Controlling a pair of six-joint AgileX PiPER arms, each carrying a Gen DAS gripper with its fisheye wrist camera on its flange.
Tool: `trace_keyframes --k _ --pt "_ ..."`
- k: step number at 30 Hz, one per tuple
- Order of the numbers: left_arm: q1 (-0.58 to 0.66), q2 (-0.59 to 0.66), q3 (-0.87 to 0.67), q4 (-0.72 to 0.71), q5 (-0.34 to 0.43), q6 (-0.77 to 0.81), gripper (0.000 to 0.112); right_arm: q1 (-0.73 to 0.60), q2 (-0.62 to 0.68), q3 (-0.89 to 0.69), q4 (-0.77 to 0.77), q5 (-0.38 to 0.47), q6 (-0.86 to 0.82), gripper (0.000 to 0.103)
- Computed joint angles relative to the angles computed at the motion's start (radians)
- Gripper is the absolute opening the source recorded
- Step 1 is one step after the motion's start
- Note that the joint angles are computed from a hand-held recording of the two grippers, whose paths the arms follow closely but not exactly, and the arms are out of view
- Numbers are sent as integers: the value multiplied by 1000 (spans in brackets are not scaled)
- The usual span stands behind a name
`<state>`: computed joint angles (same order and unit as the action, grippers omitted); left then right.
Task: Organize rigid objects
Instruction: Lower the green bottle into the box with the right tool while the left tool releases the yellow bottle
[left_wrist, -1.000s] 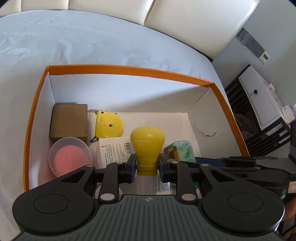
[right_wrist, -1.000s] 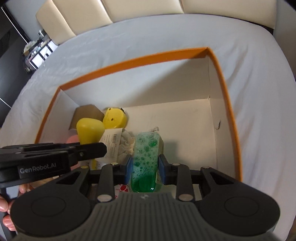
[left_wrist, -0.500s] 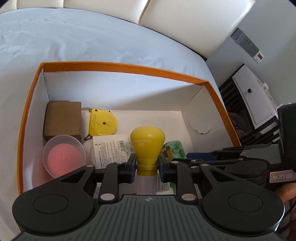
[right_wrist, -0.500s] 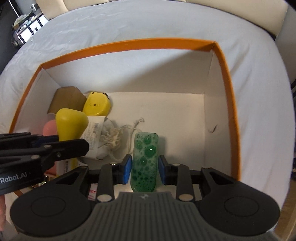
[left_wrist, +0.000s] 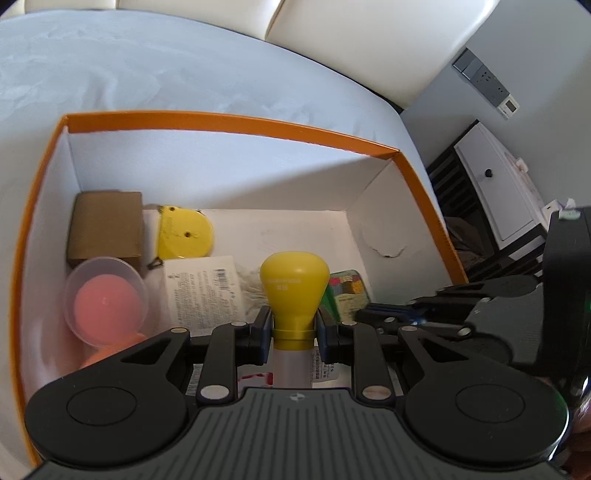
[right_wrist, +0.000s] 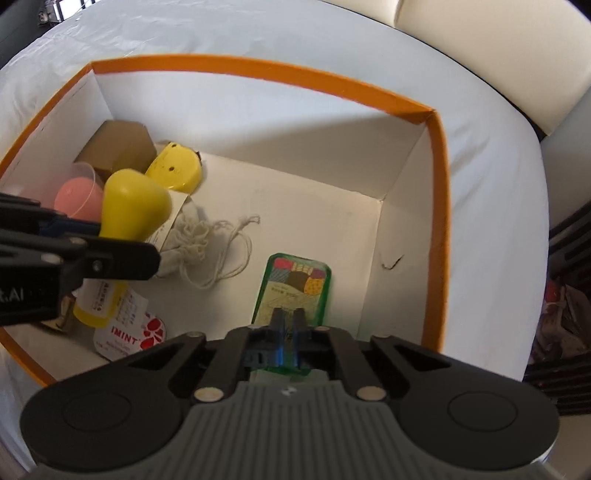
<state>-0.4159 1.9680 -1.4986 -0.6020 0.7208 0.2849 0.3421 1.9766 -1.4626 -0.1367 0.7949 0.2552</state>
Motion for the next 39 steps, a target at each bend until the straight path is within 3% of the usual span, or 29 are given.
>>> trace_keyframes --k 6,10,20,24,29,34,39 --pt "-22 82 -114 4 76 -92 27 2 -121 147 -32 -172 55 4" --pt "-50 178 -244 58 161 -201 27 18 -189 215 -159 -200 109 8" --pt "-112 247 -357 226 220 -368 28 -35 -266 329 -19 -286 19 12" --pt "-103 234 -342 206 215 -344 37 -30 -277 341 2 -281 10 19" --pt "-111 127 -200 214 99 -294 37 -28 -315 368 34 -285 8 28" --pt "-152 -54 -17 245 -90 -221 37 -15 -368 407 34 -308 29 37" --pt "-222 -247 170 456 -279 -343 37 12 -486 490 -38 -389 139 51"
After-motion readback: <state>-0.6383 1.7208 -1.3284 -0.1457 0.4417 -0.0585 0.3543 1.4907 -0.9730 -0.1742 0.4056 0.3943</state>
